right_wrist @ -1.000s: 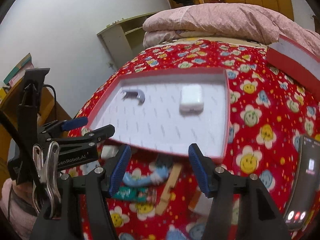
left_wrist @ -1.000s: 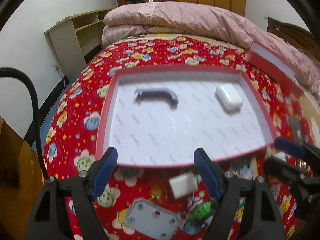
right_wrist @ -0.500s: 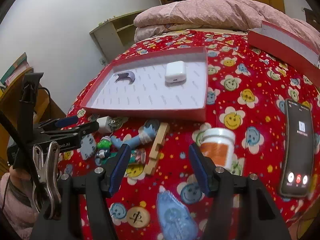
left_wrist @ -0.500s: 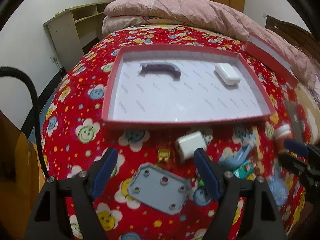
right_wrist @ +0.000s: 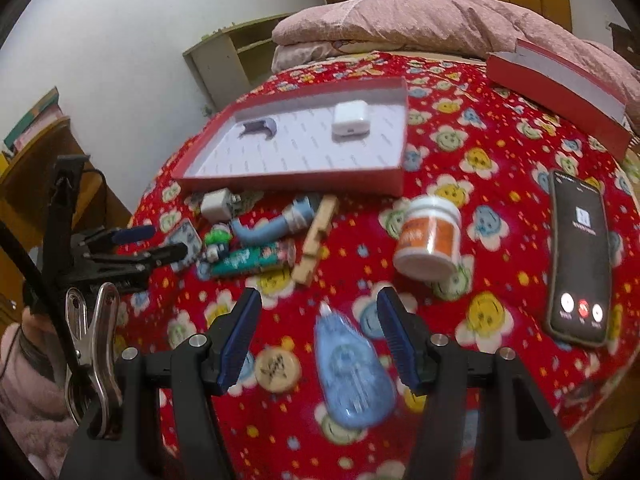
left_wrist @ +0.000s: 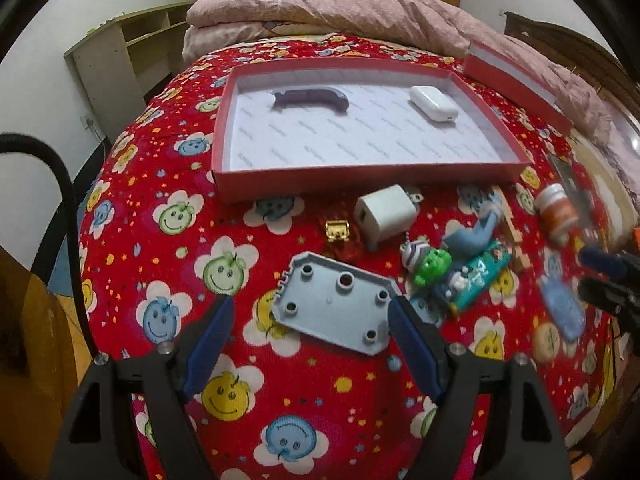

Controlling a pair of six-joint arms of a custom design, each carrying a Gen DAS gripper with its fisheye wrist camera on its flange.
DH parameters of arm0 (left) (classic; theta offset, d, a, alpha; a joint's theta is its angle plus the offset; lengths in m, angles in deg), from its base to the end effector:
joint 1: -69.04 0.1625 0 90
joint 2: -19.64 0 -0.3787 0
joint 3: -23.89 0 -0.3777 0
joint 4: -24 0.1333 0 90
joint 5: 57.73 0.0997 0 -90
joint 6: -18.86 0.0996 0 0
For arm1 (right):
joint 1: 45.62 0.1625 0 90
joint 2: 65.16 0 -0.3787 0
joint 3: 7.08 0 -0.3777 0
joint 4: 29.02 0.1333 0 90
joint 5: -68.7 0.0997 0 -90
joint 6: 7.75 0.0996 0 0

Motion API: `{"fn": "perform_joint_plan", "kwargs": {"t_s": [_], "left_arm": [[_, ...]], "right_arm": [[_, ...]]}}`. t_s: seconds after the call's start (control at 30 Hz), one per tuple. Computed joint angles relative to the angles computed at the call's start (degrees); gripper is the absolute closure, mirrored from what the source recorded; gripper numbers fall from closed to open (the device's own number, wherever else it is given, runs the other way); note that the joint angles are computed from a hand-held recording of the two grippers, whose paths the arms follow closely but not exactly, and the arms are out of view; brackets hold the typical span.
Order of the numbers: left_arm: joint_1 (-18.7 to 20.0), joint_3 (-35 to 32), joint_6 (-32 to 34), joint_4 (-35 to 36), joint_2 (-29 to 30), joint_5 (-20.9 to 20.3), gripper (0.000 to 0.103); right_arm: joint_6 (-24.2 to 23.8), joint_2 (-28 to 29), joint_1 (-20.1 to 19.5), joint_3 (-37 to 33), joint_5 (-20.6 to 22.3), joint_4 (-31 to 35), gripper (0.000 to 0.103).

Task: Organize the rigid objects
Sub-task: 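Withdraw both tools from the tray toward the remaining objects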

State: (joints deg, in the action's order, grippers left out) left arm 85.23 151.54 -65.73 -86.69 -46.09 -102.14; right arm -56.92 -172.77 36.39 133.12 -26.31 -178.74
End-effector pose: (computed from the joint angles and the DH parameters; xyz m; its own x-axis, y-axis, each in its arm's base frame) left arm -0.2911 -0.2974 0.0564 -0.6948 -0.1330 -0.7068 0.3240 0.8195 -0.4727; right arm 0.0765 -0.3517 0.2772 -0.7350 -0.5505 0.3959 -0.6614 0.7108 -0.2393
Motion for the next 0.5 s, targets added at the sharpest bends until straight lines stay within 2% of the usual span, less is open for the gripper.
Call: {"fn": "perform_joint_plan", "kwargs": {"t_s": [0.23, 0.37, 0.5], "left_arm": [[-0.79, 2.16, 2.5, -3.76, -1.04, -0.55, 0.02], [-0.82, 2.57, 4.19, -5.28, -0.55, -1.06, 0.02], [-0.59, 2.36, 5.49, -5.86, 0.45, -0.98, 0.02]], "right_arm": [[-3.53, -4.32, -2.41, 2.25, -1.54, 1.76, 0.041], [-5.07, -4.78, -3.06, 3.21, -2.49, 1.78, 0.041], [-7.57, -4.28, -2.78, 4.83, -4.24, -2.08, 0.041]]}}
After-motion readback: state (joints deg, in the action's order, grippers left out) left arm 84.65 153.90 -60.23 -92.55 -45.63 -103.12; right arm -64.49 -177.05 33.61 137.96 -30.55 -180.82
